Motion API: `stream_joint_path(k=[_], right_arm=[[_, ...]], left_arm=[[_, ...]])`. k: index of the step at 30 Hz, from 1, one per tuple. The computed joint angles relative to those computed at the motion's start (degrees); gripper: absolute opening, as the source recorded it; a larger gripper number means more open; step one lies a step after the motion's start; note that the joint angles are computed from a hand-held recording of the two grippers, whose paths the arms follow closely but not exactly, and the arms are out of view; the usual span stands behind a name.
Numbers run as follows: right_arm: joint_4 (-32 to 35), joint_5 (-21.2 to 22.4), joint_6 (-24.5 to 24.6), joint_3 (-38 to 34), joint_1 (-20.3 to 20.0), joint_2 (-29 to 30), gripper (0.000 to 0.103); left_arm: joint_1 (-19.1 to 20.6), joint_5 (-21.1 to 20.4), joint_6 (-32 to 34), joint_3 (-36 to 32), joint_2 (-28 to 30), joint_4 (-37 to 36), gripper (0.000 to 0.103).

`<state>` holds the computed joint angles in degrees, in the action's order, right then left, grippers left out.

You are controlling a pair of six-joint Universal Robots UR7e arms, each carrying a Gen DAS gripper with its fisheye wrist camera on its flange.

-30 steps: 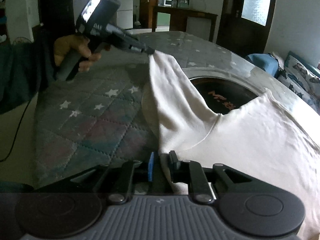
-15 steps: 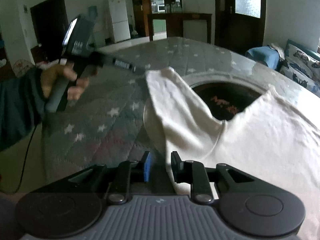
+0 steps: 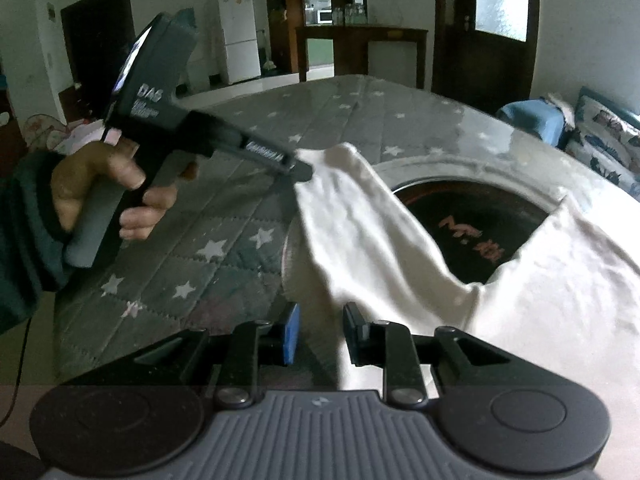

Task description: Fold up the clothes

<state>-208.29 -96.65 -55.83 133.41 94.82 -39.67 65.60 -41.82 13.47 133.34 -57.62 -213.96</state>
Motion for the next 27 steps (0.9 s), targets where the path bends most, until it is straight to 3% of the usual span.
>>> stream_joint_path(k=[3, 6, 15, 27], right_arm=[[0.01, 0.65, -0.41, 0.55, -0.10, 0.00, 0.025], [0.39, 0.98, -0.49, 0.94, 0.00, -0.51, 0.025], [0.89, 3.80, 2.44, 4.48, -2.45, -6.21, 0.025], [-1.97, 12.70, 10.84, 9.52, -10.87, -17.57, 0.026]], left_arm=[[-0.02, 0.48, 0.25, -1.13, 0.77, -0.29, 0.011], [0.03, 0.35, 0.43, -2.08, 1.42, -1.07, 0.005], [-1.60, -4.23, 0.09, -1.09, -0.05, -4.61, 0.003], [-10.45, -12.63, -1.03, 2.39, 0.79, -5.90, 0.003]])
